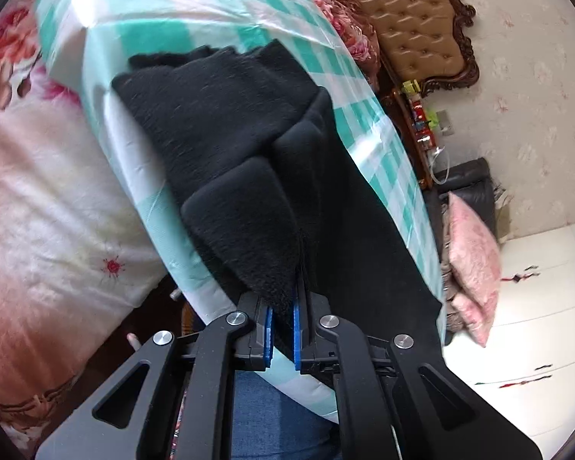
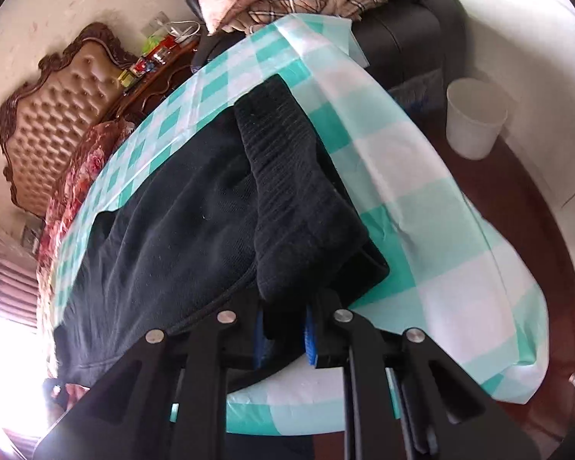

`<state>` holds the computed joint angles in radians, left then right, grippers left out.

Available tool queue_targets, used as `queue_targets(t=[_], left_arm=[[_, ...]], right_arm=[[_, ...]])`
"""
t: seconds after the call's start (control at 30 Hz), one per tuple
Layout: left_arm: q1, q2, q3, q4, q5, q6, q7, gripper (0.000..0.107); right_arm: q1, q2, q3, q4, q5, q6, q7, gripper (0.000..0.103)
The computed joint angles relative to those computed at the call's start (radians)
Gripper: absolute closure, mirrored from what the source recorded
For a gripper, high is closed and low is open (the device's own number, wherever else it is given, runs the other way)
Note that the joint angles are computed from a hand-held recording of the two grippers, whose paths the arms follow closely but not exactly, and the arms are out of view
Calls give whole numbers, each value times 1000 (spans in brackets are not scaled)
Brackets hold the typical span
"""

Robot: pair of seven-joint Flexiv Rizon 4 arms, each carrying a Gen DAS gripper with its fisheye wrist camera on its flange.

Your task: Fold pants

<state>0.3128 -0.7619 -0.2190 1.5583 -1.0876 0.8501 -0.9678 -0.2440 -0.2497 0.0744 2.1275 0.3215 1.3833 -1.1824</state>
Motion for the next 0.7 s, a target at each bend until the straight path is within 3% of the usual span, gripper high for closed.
queue_targets(t=[0.23, 0.4, 0.47, 0.57, 0.6, 0.7], left_arm=[[19, -12, -33, 4, -88, 8, 64, 99], [16, -28, -38, -19, -142, 22, 102, 100], [-12, -32, -13, -43, -98, 62, 88, 102], [-43, 17, -31, -24, -93, 182, 236, 101], [-50, 19, -29, -29, -64, 200, 240, 101], [-60, -50, 48, -113, 104, 90, 18, 97]], right_arm=[[51, 8, -51, 49, -119, 36, 95, 87], [-31, 26, 44, 1, 24, 20, -27, 87], [-15, 35, 27, -2, 20, 3, -26, 87], [2, 61, 12, 15, 28, 7, -27, 87], [12, 64, 2, 28, 19, 15, -20, 87], [26, 37, -21, 36, -6, -5, 4, 87]])
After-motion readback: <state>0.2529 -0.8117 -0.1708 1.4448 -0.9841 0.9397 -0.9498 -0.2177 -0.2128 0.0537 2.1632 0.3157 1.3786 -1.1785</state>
